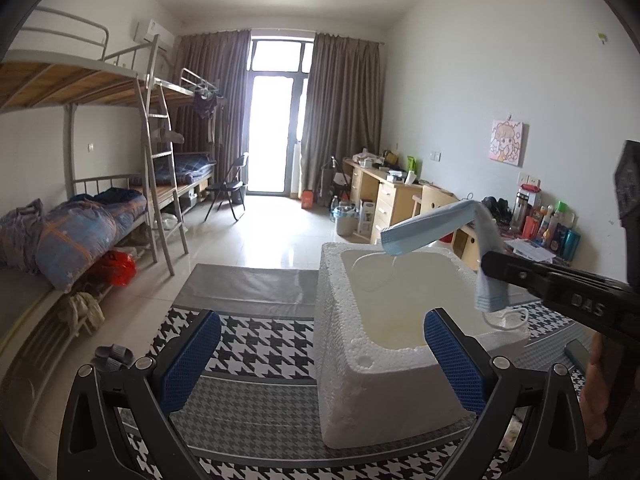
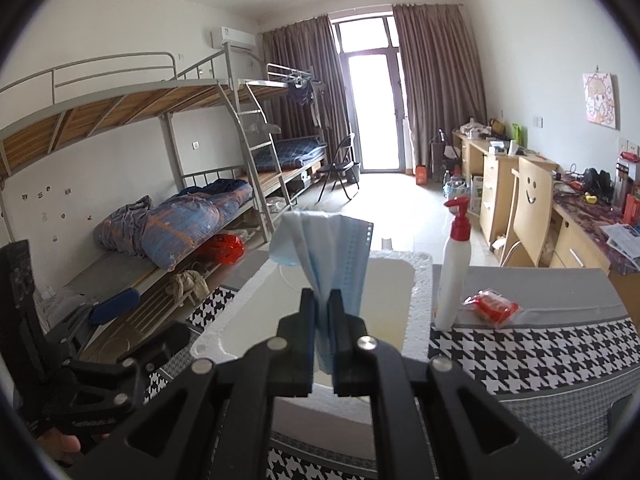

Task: Organize soft objects
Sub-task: 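Open the right gripper to drop the blue mask into the foam box, then move both grippers back toward the grey sock and green packet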

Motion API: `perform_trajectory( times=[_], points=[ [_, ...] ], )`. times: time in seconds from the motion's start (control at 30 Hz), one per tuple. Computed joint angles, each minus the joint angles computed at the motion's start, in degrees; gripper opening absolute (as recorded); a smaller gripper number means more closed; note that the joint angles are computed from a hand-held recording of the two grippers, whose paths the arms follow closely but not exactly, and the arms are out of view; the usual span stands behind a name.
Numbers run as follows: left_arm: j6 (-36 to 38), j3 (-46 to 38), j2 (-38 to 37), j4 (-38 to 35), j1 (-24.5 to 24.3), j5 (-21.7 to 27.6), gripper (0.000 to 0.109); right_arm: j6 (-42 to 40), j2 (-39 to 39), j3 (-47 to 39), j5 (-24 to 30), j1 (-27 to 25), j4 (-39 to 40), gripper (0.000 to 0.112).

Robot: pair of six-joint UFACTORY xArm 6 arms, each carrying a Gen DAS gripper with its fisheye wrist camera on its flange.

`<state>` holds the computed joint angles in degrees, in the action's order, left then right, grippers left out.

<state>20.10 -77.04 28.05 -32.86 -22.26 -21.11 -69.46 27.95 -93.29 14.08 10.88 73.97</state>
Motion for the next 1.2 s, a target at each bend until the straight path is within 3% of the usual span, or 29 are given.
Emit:
perform_trajectory(
  times=[0.33,0.4,0.47,0.53,0.93,1.2],
  points=[
    [2.3,2.3,-1.5,-3.6,-0.8,-1.8,0.102,9.1,1.8,-1.6,1.8,-0.3,-8.6,0.009],
    [3.7,2.1,-1.5,-5.3,-1.2,-1.9,0.102,10.9,2.2,-1.9,2.2,-0.4,-10.0,0.019],
    [6.7,1.6,-1.3,-8.7,-1.7,-1.9,0.102,10.4,2.3,-2.1,3.2,-0.8,-8.3,0.053],
    [7.4,1.7,-1.5,-9.8,-1.8,-2.0,0.102,8.5,2.0,-1.9,2.9,-0.8,-5.1,0.072],
    [4.5,4.4,-3.1,-7.0,-2.2,-3.2,0.102,3.6,-1.4,1.6,2.7,-0.5,-1.4,0.073],
    [2.1,6.4,-4.5,-3.6,-3.0,-4.0,0.102,-4.8,-5.1,5.5,1.2,-0.9,6.1,0.079]
  ],
)
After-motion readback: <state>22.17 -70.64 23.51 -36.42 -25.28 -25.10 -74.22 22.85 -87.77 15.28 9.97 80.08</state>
